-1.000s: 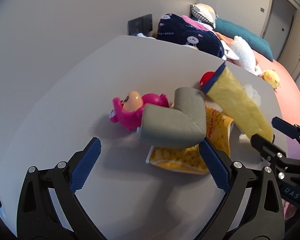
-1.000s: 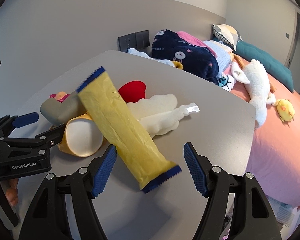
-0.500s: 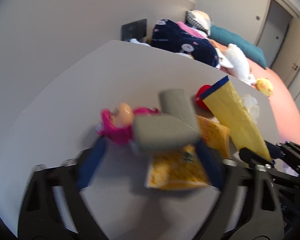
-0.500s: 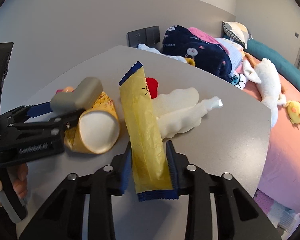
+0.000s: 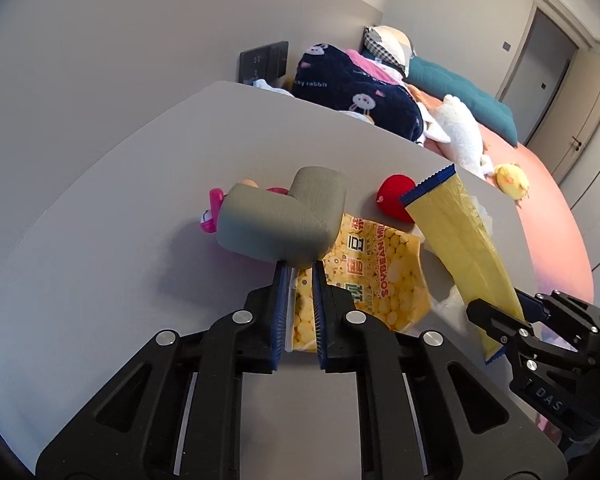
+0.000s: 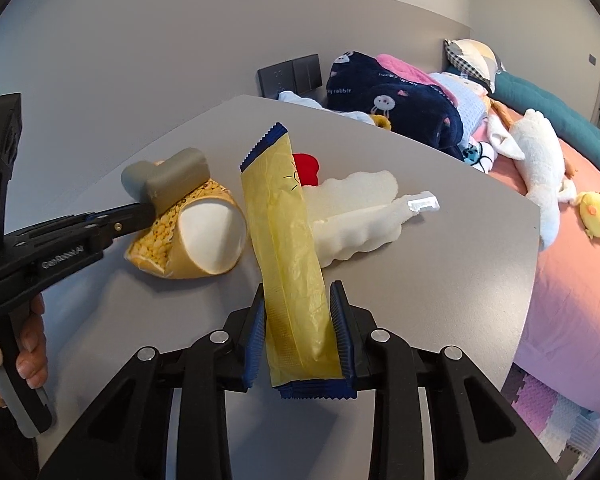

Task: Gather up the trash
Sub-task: 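Grasp the yellow snack bag with the right gripper while the left gripper grasps the grey foam corner guard, then carry the grey corner guard and yellow snack bag toward the black bin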

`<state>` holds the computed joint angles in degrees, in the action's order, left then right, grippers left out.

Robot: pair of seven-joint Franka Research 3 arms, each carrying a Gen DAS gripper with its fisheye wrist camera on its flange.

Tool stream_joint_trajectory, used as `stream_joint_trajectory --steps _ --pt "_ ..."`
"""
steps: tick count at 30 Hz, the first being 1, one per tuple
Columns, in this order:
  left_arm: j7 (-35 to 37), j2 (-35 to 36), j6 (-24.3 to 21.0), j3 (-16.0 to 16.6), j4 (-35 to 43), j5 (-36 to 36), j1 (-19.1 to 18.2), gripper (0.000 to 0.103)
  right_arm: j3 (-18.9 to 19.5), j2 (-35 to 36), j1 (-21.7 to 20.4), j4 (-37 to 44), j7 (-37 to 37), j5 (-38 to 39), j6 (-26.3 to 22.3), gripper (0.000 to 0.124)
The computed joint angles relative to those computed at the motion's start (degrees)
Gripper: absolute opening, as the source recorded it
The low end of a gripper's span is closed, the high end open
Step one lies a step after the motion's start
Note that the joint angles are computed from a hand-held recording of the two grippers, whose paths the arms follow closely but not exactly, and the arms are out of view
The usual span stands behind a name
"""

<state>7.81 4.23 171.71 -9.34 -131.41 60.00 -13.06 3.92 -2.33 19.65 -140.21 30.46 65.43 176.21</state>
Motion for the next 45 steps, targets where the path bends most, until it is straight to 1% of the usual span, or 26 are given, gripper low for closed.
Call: stream_joint_trajectory --steps 1,2,3,4,5,7,10,14,18,19,20,21,22,23,24,26,30,38,45 --pt "0.4 -0.48 -0.67 -0.11 -0.24 -0.81 0.01 0.066 -0.03 -0.09 -0.04 0.04 0.03 0.07 -0.06 0.032" --pt "-2.3 -1.11 -2.34 0.04 -0.04 1.68 -0.36 0.087 -0.07 -0.19 -0.05 0.05 -0.08 0.21 -0.12 0.032" --pt "-8.12 -1.64 -3.71 0.25 0.38 7.82 -0.66 0.096 -0.09 -0.3 -0.01 0.07 -0.36 0.51 -0.12 0.032" --pt "-12.62 -2.48 -5.8 0.01 0.68 13.0 -0.94 0.096 -0.13 -0.4 0.03 0.03 -0.65 0.82 -0.08 0.032" --pt "-13.21 -2.58 -6.35 -0.46 0.87 14.15 -0.56 0.096 -0.15 -0.37 0.02 0.06 -0.45 0.67 -0.04 0.032" --pt "-10.98 -2.1 -5.92 -0.89 1.32 11.71 0.29 0.096 -0.18 -0.44 0.0 0.09 -0.08 0.35 -0.17 0.032" --pt "-7.87 -0.56 -7.06 -1.14 2.74 9.62 0.66 0.096 -0.29 -0.6 0.17 0.21 -1.18 1.34 -0.33 0.032" --pt "-5.05 2.06 -6.69 -0.6 4.66 7.57 0.64 0.096 -0.28 -0.26 0.01 0.67 -1.1 1.15 -0.44 0.032" --pt "-2.56 4.56 -6.9 0.18 6.85 6.16 -0.2 0.096 -0.25 -0.06 -0.25 0.97 -0.83 0.62 -0.65 0.032" --pt "-2.36 4.89 -6.93 0.47 7.12 6.28 -0.51 0.093 -0.23 -0.01 -0.29 1.03 -0.72 0.6 -0.68 0.032" --pt "-2.73 5.21 -7.4 0.78 7.47 6.86 -0.96 0.087 -0.13 -0.09 -0.26 0.91 -0.61 0.61 -0.56 0.032" --pt "-2.62 5.39 -7.73 0.94 7.6 6.67 -1.19 0.072 -0.16 -0.03 -0.3 1.0 -0.61 0.63 -0.58 0.032" --pt "-1.91 5.64 -6.13 1.08 7.46 5.76 -0.85 0.066 -0.21 -0.13 -0.37 0.95 -0.72 0.73 -0.65 0.032" --pt "-2.11 5.62 -4.96 1.36 7.19 5.15 -0.73 0.066 -0.27 -0.11 -0.43 1.03 -0.74 0.83 -0.73 0.032" --pt "-3.05 5.37 -4.9 1.77 6.98 5.81 -1.04 0.065 -0.3 -0.17 -0.45 1.06 -0.91 1.1 -0.84 0.032" --pt "-4.6 4.53 -6.01 2.08 6.5 7.52 -1.59 0.065 -0.45 -0.57 -0.5 0.83 -1.73 1.99 -1.16 0.032" --pt "-5.94 2.56 -7.08 1.5 5.24 9.16 -1.48 0.064 -0.84 -1.52 -0.59 0.32 -2.6 3.3 -1.99 0.032" --pt "-7.85 -3.34 -8.74 -1.43 1.64 10.73 -0.71 0.064 -1.86 -4.77 -0.01 -2.18 -2.88 4.02 -2.51 0.032" --pt "-7.03 -6.94 -10.34 -4.39 -0.76 8.86 -0.86 0.064 -3.61 -10.52 1.0 -6.75 -1.18 2.38 -2.65 0.032"
